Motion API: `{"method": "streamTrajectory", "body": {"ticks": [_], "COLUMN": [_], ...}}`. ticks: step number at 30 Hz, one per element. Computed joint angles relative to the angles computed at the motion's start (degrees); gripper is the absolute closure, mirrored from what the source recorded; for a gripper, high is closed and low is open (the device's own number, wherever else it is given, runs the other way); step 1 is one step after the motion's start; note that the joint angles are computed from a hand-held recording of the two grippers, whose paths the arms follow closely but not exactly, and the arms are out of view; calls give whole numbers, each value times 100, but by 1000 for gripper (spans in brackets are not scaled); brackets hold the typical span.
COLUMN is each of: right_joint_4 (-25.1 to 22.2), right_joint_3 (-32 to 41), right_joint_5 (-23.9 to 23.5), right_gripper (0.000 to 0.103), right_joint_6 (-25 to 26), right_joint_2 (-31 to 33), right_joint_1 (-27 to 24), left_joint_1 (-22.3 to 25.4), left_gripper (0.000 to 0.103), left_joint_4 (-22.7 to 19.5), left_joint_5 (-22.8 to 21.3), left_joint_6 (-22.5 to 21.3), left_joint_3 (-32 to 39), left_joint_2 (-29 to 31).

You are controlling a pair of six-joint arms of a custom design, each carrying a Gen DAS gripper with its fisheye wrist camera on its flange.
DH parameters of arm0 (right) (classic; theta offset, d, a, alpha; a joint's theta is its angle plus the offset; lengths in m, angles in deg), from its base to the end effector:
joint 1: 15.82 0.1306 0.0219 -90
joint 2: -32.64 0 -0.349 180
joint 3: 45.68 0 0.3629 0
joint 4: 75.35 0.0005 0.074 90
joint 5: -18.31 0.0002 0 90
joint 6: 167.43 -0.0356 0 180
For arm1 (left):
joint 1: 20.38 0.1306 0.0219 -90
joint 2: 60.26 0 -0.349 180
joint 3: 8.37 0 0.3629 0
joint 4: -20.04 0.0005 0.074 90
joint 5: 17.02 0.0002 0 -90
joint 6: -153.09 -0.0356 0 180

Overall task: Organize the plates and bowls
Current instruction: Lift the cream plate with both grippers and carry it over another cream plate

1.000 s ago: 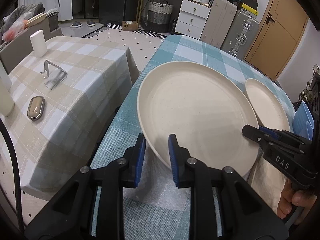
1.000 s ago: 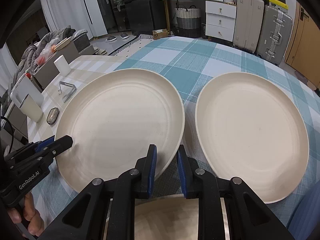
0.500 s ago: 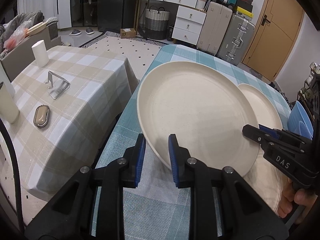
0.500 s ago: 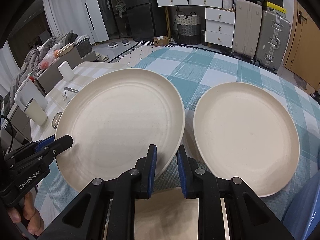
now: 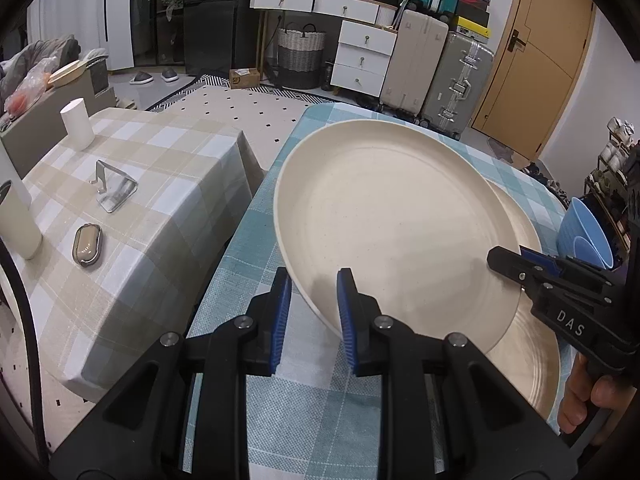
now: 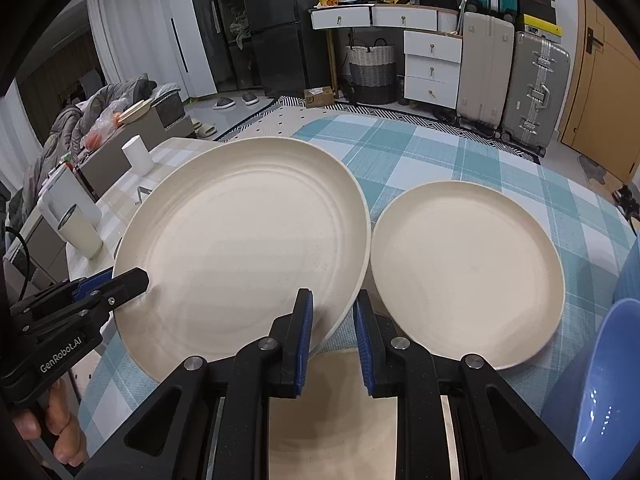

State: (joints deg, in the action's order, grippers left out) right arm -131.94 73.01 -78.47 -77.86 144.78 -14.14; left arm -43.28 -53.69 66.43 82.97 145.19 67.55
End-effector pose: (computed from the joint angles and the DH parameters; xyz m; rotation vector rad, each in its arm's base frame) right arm 0.5837 0.0208 0.4113 -0.0792 2.4411 0.1610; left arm 0.5871 -0.2441 0.4826 0.0106 2.4115 -0.2093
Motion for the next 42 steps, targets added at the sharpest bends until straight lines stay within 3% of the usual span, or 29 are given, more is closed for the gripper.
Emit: {"method": "streamTrajectory", "body": {"ticks": [20, 42], "right_joint_4": [178, 368], "right_joint_3": [-818, -1682], "right_joint_5": [27, -143], "right_gripper": [82, 82], "right_joint_6": [-151, -185], "right_joint_2": [-927, -1770], "right_joint_1": [-218, -463], "left_joint_1": [-411, -811], "left_gripper": [82, 82], "left_joint_4": [-412, -100], "left_joint_5": [-126, -357], "left_joint_6": [-140, -257], "left_joint_3": [488, -619], "left_joint_2": [4, -799]}}
